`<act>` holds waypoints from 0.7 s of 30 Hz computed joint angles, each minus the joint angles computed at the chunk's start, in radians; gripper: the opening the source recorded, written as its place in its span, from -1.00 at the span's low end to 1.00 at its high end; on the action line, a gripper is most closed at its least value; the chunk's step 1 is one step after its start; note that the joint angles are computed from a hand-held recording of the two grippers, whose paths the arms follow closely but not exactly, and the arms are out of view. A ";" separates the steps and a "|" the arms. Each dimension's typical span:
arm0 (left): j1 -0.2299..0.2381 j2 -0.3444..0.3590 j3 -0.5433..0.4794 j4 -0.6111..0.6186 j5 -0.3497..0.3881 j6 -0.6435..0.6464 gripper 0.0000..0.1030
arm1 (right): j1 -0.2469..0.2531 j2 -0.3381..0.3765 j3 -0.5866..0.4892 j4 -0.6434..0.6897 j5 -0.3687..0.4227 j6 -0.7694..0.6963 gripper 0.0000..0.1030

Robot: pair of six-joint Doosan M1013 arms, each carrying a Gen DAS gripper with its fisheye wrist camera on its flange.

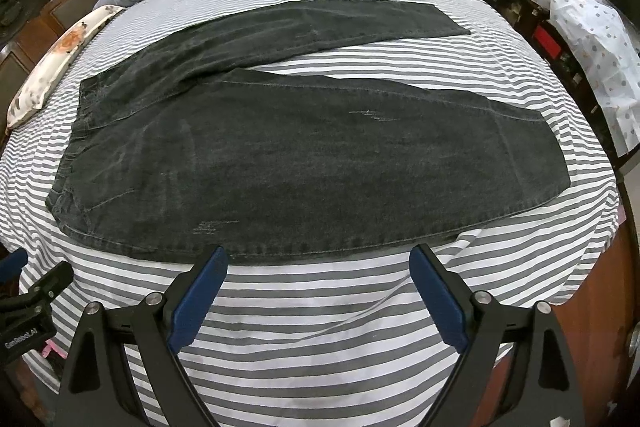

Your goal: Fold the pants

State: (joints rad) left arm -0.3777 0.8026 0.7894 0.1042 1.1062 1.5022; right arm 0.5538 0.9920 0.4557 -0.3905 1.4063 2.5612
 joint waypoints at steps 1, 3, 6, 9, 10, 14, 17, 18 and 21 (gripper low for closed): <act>0.001 0.001 -0.001 -0.001 0.000 0.001 0.91 | 0.000 0.001 -0.001 -0.002 0.001 -0.001 0.76; 0.002 0.003 -0.004 -0.001 0.001 -0.001 0.91 | 0.000 0.002 -0.005 -0.006 0.005 0.000 0.76; 0.005 0.007 -0.012 -0.009 0.004 0.002 0.91 | 0.002 0.002 -0.003 -0.015 0.004 0.000 0.76; 0.009 0.013 -0.021 -0.018 0.004 0.008 0.91 | 0.000 -0.005 0.011 -0.008 -0.010 0.005 0.76; 0.010 0.016 -0.025 -0.019 0.005 0.009 0.91 | 0.000 -0.005 0.012 -0.005 -0.011 0.008 0.76; 0.015 0.026 -0.041 -0.028 0.001 0.015 0.91 | -0.001 -0.013 0.024 0.000 -0.032 0.017 0.77; 0.020 0.036 -0.059 -0.039 0.003 0.021 0.91 | 0.000 -0.007 0.010 0.000 -0.035 0.017 0.79; 0.021 0.039 -0.064 -0.040 0.004 0.023 0.91 | 0.001 -0.002 0.001 0.000 -0.030 0.015 0.82; 0.023 0.043 -0.070 -0.042 -0.004 0.030 0.91 | 0.003 0.010 -0.028 -0.008 -0.014 0.015 0.86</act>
State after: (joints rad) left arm -0.3547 0.8458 0.7193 0.0627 1.1022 1.5325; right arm 0.5569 1.0023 0.4279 -0.3988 1.3918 2.5759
